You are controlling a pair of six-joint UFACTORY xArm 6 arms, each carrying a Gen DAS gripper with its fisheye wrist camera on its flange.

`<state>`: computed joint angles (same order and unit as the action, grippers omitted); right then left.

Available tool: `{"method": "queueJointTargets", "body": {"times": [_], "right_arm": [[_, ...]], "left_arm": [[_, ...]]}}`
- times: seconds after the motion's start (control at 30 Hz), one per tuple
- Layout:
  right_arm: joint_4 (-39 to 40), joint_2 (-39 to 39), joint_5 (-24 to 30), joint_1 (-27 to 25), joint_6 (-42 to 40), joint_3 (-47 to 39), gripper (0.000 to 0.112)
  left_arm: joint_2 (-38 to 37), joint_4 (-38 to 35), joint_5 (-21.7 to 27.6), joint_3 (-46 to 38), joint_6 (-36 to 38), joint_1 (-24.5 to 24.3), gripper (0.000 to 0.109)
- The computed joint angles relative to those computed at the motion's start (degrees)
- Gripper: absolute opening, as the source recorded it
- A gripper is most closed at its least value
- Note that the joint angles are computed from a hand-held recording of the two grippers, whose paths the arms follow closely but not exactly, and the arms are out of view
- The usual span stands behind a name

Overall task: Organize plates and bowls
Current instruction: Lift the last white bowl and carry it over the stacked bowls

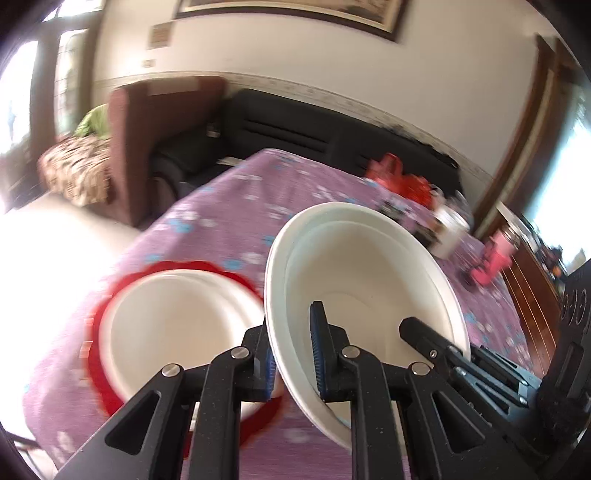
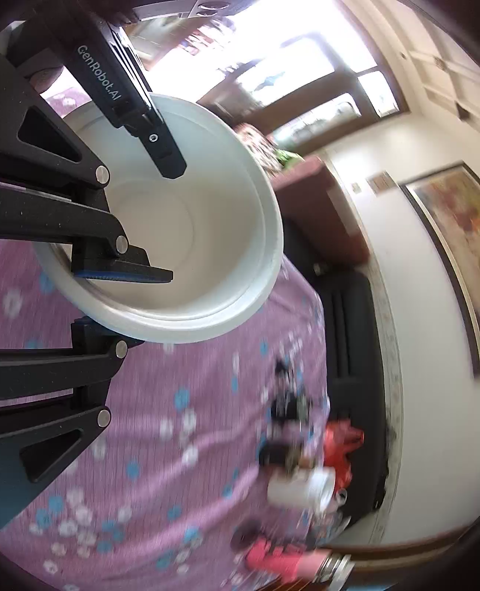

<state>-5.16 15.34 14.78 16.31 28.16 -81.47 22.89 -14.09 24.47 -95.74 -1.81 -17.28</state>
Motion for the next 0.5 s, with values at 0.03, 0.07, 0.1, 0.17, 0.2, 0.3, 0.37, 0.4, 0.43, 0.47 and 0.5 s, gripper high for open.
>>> {"method": "queueJointTargets", "body": {"times": [0.03,0.07,0.1,0.17,0.2,0.3,0.37,0.4,0.43,0.47,0.5], "right_arm": [[0.35,1.71,0.91,1.00,-0.67,-2.35,0.016],[0.81,3.52,1.87,1.94,-1.44,-4.83,0.016],[1.12,5.21,2.85,2.77,-2.03,-7.18,0.016],[1.60,8.80,4.96,4.25,-2.94,-12.11,0.016],[1.64,10.61,6.08,4.96,-3.14,-14.60,0.016],[1.63,14.36,8.44,6.21,-3.45,-19.63,0.016],[1.60,16.81,10.20,6.94,-3.79,-22.86,0.016],[1.34,17.90,11.22,7.23,-3.93,-24.32,0.016],[0.91,18.47,11.75,7.32,-3.91,-25.02,0.016],[0.31,19.03,12.32,7.50,-3.66,-25.70,0.016],[0.15,19.46,12.73,7.57,-3.64,-26.19,0.016]], "left_arm": [[-0.33,0.35,-0.26,0.60,-0.65,0.91,0.016],[-0.69,0.40,-0.39,1.19,-0.96,1.85,0.016],[-0.90,0.37,-0.51,1.64,-1.28,2.76,0.016],[-0.78,0.12,-0.35,1.86,-1.87,4.35,0.016],[-0.67,-0.15,-0.28,1.92,-1.82,4.88,0.016],[0.02,-0.52,0.14,1.87,-1.80,6.52,0.016],[0.37,-0.73,0.00,2.17,-1.54,7.16,0.016],[0.60,-0.76,0.12,2.13,-1.54,7.37,0.016],[0.86,-0.91,0.26,2.04,-1.42,7.55,0.016],[1.07,-1.14,0.32,1.99,-1.16,7.67,0.016],[1.14,-1.14,0.35,2.07,-1.08,7.73,0.016]]}}
